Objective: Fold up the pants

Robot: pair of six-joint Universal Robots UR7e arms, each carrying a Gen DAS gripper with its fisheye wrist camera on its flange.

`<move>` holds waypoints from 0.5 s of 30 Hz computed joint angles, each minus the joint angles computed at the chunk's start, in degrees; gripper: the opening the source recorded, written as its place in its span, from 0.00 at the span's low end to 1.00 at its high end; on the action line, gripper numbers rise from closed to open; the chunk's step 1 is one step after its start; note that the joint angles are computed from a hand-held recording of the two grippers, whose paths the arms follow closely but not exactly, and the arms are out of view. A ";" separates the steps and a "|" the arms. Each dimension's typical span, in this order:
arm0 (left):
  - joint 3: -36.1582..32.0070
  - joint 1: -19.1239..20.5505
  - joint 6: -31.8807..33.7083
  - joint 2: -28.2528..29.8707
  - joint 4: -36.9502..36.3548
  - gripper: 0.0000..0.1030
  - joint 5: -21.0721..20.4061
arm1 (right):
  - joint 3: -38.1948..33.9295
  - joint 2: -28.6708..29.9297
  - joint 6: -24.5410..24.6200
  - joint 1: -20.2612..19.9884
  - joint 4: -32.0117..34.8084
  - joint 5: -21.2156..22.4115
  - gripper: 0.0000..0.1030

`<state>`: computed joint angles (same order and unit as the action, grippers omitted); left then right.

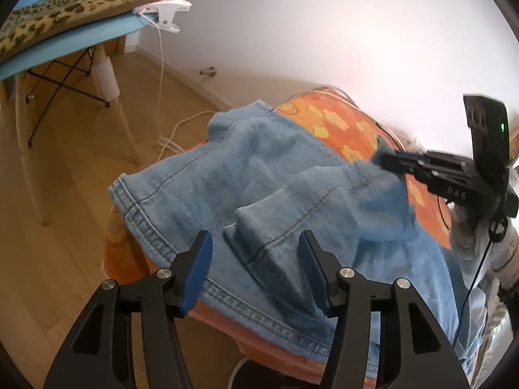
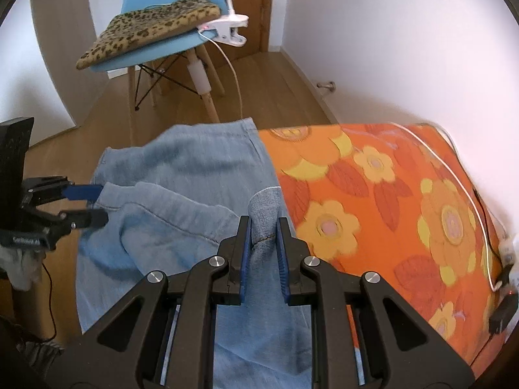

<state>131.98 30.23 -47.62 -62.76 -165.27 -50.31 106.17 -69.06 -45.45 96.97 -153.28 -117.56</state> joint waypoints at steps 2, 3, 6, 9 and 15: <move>-0.30 -0.10 -0.25 0.13 0.51 0.53 0.17 | 0.31 -1.10 0.79 -0.73 0.67 0.40 0.15; -0.64 -0.04 -0.23 0.32 0.84 0.53 0.07 | 0.46 -1.47 0.96 -0.95 0.76 0.49 0.15; -1.90 0.33 0.86 1.30 0.56 0.53 -1.44 | 1.24 -2.49 0.74 -1.74 0.67 0.11 0.15; -3.57 0.75 2.37 2.89 0.60 0.52 -2.51 | 1.60 -3.00 1.33 -2.34 0.39 0.53 0.15; -4.65 1.49 2.90 4.66 -1.23 0.11 -2.43 | 1.76 -2.96 0.80 -1.71 -0.12 1.28 0.15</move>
<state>127.34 31.72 -44.72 -58.10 -166.50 -52.74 107.93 -72.02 -44.64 95.25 -153.40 -116.28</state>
